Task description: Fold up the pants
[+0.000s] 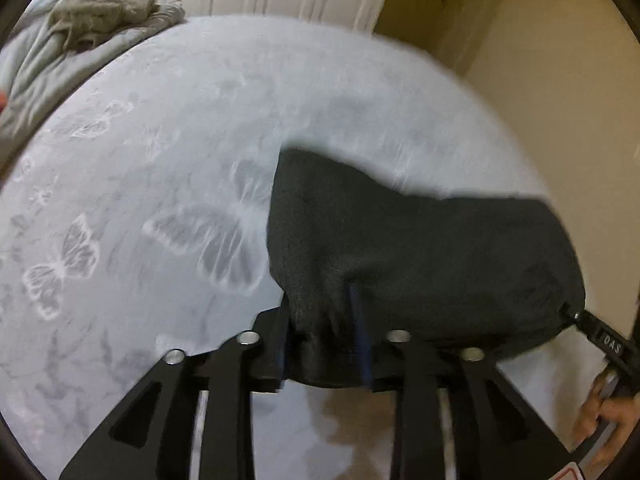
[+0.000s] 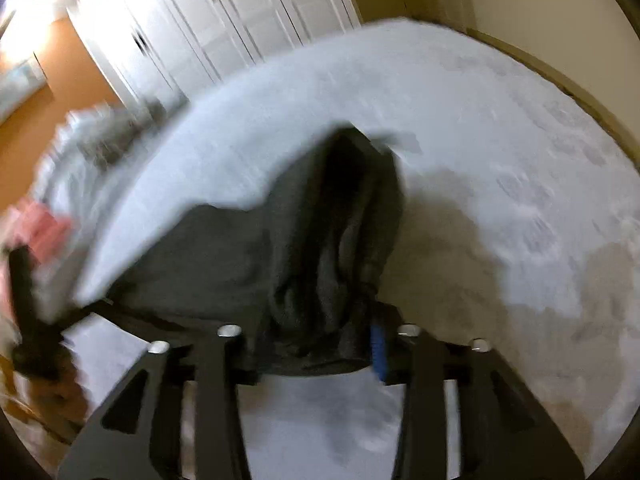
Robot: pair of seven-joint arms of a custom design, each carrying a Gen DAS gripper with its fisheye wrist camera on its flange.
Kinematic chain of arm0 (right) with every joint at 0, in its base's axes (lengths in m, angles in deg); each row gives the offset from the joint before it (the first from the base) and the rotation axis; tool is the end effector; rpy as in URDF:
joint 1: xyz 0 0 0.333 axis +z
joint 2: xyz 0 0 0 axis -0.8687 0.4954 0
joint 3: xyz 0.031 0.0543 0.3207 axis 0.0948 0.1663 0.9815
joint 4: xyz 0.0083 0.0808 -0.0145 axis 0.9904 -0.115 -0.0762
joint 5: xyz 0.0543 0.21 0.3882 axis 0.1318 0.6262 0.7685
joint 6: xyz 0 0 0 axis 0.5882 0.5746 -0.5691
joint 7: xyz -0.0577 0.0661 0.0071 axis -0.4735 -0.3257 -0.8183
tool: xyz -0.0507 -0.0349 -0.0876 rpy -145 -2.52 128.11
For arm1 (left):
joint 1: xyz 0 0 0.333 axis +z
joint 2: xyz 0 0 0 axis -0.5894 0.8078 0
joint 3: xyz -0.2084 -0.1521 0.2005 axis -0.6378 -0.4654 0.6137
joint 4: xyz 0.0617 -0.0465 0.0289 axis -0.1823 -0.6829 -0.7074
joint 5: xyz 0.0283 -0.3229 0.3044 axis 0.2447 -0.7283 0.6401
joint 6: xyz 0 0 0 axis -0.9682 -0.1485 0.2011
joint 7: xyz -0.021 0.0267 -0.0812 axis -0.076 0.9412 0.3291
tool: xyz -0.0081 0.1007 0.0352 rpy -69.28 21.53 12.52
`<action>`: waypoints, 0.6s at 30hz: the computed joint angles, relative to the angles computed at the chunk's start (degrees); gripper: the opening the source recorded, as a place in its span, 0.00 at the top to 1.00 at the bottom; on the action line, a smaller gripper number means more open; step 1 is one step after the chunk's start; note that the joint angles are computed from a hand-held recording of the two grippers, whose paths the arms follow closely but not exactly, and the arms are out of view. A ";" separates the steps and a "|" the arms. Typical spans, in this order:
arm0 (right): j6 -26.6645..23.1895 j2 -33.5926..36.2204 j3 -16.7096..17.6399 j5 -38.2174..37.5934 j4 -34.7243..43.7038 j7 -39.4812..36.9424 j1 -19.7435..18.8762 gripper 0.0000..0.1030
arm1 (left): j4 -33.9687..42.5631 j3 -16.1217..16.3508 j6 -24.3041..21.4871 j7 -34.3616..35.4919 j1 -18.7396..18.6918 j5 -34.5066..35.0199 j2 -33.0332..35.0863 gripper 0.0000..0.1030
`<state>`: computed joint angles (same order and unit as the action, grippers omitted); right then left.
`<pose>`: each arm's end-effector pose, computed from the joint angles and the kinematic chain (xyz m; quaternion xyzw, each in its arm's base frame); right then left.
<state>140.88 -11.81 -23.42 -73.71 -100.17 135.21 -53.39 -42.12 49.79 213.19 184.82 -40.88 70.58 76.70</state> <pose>0.5971 0.0919 0.4198 -0.4996 0.7985 -0.1737 0.2874 0.7253 -0.2143 0.3989 -0.5325 0.7940 -0.2746 0.1029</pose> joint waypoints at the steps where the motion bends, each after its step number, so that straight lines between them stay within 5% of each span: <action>1: -3.39 1.11 -0.03 -1.12 0.03 0.11 0.12 0.50 | -2.02 3.23 3.19 -4.42 -2.93 7.02 -0.06 0.71; 3: -0.60 -1.14 -0.48 -8.52 -4.10 9.97 -0.22 0.46 | -5.68 3.68 9.08 -4.61 -3.11 9.00 -1.24 0.69; 5: -3.35 -3.94 0.08 -10.55 -4.62 14.29 0.02 0.59 | -9.07 2.15 11.92 -4.81 -1.18 6.33 -3.63 0.65; 8: -5.64 -7.64 6.07 -25.68 -3.40 24.35 -3.97 0.61 | -11.44 2.36 13.25 -5.92 -1.11 6.55 -5.86 0.65; 12: -11.68 -1.07 2.87 -12.06 0.35 9.69 -0.08 0.65 | -13.77 8.44 17.10 -12.52 -6.69 18.16 -7.81 0.65; 14: -6.29 -2.16 1.53 -11.35 -2.80 12.82 -0.07 0.66 | -13.69 6.48 16.88 -11.61 -4.94 17.80 -7.76 0.65; 18: -5.59 -5.78 3.03 -17.92 -4.00 18.70 -1.30 0.65 | -14.43 6.00 17.83 -11.57 -4.52 18.96 -7.91 0.65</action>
